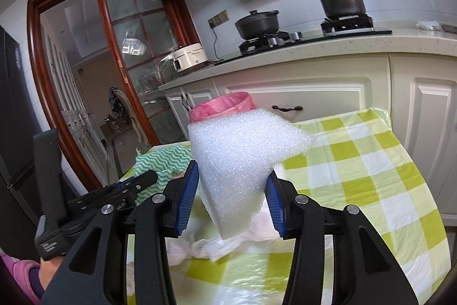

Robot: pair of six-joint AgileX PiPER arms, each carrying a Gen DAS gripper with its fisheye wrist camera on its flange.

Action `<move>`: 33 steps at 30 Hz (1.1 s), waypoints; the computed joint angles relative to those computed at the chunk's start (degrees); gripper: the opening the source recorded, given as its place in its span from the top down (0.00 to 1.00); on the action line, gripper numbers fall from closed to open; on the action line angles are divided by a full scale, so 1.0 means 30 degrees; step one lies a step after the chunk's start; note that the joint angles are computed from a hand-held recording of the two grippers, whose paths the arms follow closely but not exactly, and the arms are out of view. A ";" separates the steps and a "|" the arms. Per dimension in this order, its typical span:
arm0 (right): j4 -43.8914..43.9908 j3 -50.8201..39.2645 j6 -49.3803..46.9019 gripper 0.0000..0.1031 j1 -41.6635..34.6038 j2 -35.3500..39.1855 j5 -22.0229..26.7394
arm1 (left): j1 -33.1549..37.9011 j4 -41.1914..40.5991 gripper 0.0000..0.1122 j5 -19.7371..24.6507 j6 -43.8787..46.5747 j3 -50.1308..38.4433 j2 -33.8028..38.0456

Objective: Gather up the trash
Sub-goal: 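Carry the cloth and foam block over the pink bin and open both tools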

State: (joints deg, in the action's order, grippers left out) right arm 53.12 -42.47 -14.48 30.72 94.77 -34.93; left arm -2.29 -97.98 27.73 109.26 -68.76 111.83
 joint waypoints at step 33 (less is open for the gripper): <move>1.3905 -1.4171 -2.0236 0.57 -0.0600 0.7213 0.4316 | 0.3366 0.7596 0.91 0.3383 -0.8060 -0.9069 0.3180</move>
